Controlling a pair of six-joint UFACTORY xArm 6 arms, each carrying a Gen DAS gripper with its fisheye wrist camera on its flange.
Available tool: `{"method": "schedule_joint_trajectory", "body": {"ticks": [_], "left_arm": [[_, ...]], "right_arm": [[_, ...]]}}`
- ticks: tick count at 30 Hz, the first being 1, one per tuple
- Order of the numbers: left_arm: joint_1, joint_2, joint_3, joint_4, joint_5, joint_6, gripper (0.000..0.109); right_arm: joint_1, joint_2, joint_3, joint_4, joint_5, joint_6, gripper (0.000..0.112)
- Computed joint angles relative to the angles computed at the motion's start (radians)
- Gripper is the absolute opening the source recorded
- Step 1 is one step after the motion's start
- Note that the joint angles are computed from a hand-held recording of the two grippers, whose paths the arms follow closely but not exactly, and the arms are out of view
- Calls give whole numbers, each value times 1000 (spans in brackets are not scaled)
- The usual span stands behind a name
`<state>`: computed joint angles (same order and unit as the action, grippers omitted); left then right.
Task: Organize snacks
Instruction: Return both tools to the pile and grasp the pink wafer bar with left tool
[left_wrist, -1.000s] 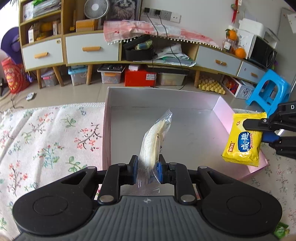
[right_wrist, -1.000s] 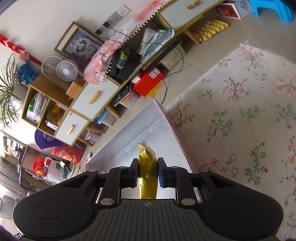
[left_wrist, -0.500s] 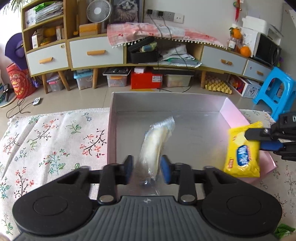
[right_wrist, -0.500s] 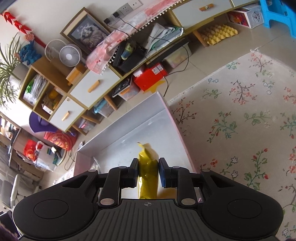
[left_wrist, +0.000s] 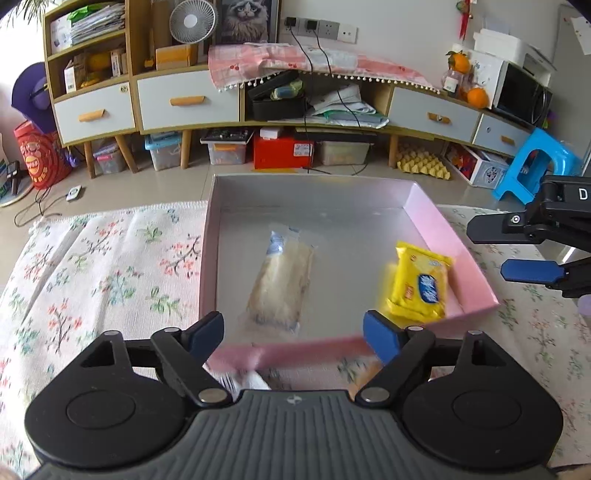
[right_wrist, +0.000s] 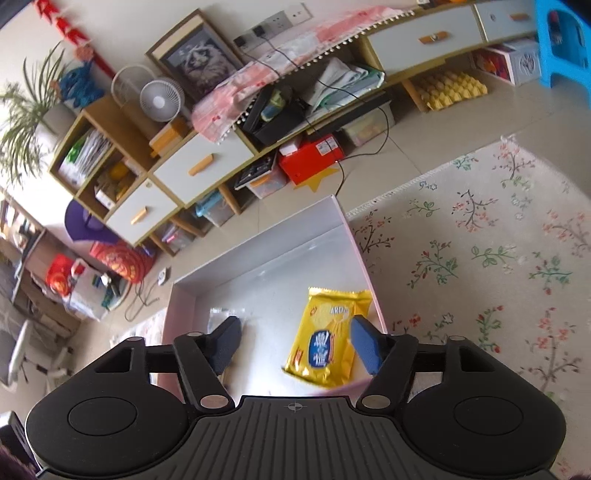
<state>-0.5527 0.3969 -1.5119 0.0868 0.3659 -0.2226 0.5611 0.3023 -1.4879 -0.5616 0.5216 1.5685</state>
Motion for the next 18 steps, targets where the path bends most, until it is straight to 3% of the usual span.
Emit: {"method": "schedule_joint_trajectory", "body": {"ticks": [7,18], "left_arm": [[-16,-95,89,57,9,-55,96],[-32,-229,230,53,19,-106,102]], "right_arm": [[48,-64,24,59,87,-54,80],[120,-157,86,116,172,-79,87]]}}
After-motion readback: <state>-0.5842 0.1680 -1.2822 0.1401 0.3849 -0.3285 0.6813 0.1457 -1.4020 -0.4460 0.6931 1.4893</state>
